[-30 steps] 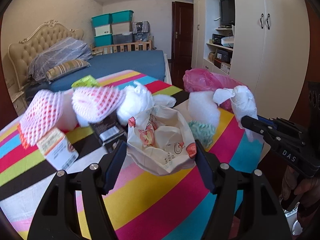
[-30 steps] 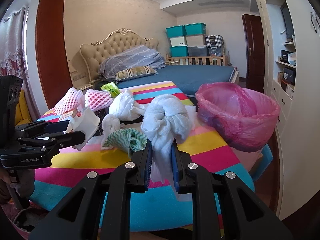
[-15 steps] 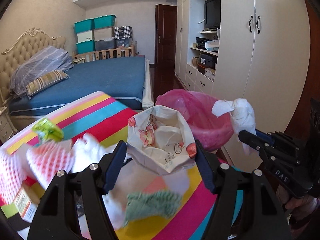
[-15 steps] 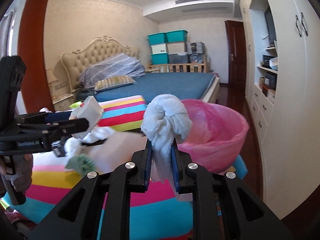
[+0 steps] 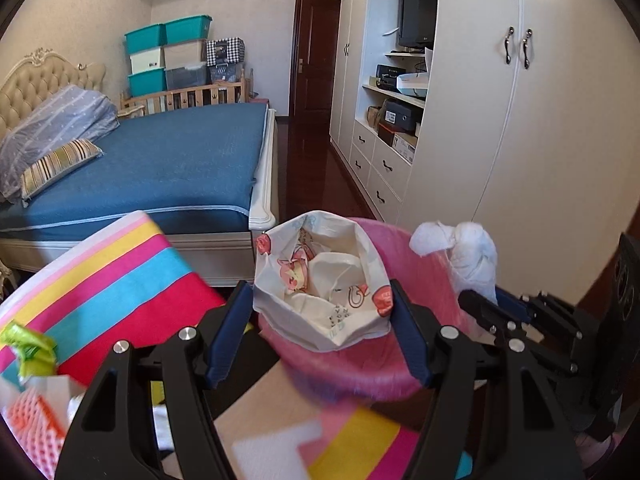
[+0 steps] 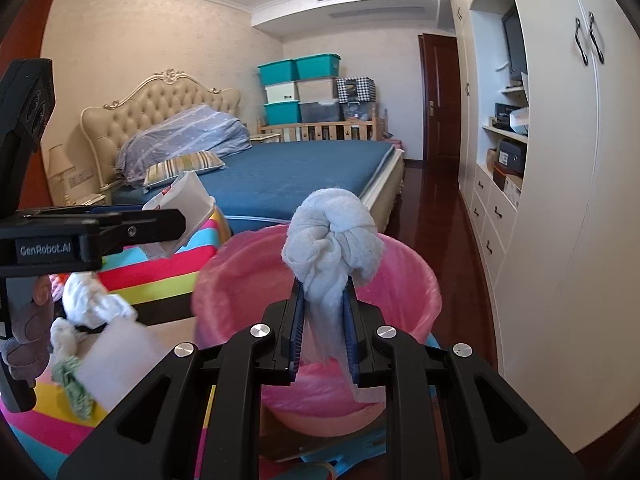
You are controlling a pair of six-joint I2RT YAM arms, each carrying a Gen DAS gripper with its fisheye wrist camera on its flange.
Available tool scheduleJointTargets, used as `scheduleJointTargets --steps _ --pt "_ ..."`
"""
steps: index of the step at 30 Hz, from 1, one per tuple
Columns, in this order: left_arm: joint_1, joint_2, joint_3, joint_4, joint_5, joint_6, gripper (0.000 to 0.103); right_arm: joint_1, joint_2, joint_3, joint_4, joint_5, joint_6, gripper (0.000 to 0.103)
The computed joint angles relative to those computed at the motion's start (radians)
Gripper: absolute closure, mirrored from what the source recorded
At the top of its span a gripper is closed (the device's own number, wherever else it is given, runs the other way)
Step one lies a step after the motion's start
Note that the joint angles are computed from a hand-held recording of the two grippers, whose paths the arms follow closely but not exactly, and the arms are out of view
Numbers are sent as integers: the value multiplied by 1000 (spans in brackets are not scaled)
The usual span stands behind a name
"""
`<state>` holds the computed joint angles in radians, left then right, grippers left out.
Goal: Collect trash
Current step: 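Carry both items over the pink bin and open both tools to drop them, then move both open tools back over the trash on the sheet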
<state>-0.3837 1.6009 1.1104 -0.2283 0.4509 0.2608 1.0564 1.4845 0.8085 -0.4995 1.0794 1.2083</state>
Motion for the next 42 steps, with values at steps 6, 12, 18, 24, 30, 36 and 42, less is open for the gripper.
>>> scheduleJointTargets --steps 6,12,18,24,30,36,42 --pt "-52 140 138 -13 -17 -36 36 -134 -32 -113 268 -93 -206 76" --pt "-58 175 156 11 -79 -85 11 -114 -77 -178 275 -44 -135 36" --pt "22 50 40 23 -33 -23 6 85 -28 -70 -106 88 234 36" --pt "174 -132 -76 13 64 24 5 273 182 142 -423 127 570 33" --pt "388 -241 -198 2 174 142 5 320 303 255 -360 117 512 33" --pt "634 -229 -284 -44 282 321 5 343 405 352 -176 82 307 33" --pt "828 -155 -317 -74 329 505 5 331 519 448 13 -3 62 33"
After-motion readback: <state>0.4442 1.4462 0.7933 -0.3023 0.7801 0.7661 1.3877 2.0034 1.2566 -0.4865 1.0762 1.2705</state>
